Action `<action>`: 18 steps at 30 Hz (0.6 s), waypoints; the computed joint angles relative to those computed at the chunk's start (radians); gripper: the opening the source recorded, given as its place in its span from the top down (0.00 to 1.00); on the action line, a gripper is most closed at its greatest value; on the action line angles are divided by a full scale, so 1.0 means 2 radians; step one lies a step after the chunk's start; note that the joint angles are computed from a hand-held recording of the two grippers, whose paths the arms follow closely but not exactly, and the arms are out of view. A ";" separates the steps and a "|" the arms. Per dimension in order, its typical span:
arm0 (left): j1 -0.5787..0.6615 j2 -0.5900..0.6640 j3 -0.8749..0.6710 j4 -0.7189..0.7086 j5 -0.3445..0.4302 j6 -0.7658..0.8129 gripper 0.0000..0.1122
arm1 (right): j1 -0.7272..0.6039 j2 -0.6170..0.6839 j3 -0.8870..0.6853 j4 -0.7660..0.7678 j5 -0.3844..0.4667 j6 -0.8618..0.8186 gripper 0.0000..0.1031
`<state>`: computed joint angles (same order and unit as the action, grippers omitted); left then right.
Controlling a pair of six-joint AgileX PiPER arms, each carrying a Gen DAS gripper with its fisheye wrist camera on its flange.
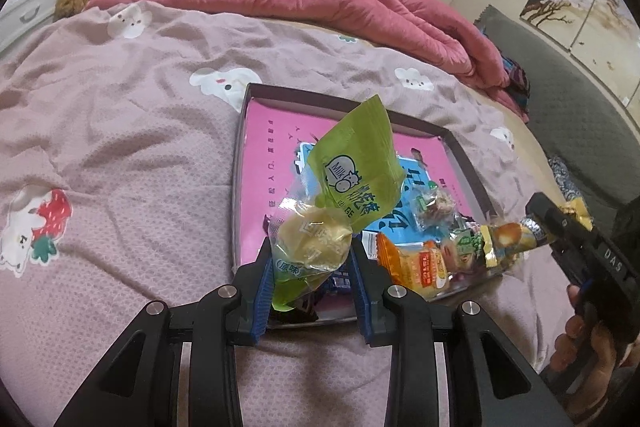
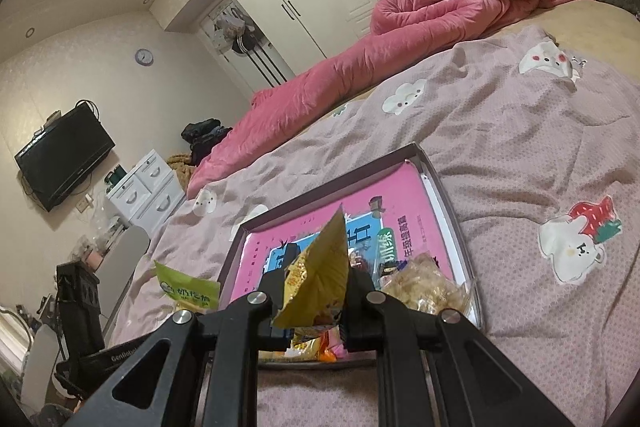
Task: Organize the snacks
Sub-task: 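Carry the green bag over the tray with the left tool while the right tool carries the yellow bar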
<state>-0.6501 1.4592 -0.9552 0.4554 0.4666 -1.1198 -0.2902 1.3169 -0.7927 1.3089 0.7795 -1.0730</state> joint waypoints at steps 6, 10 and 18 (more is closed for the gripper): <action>0.000 0.010 -0.007 0.008 0.000 0.000 0.69 | 0.002 0.018 -0.010 0.020 -0.016 -0.009 0.84; 0.006 0.016 -0.010 -0.003 -0.006 0.016 0.69 | 0.011 0.033 -0.017 0.027 -0.022 -0.013 0.84; 0.015 0.025 -0.013 -0.014 -0.014 0.029 0.69 | 0.040 0.058 -0.024 0.032 -0.034 -0.022 0.84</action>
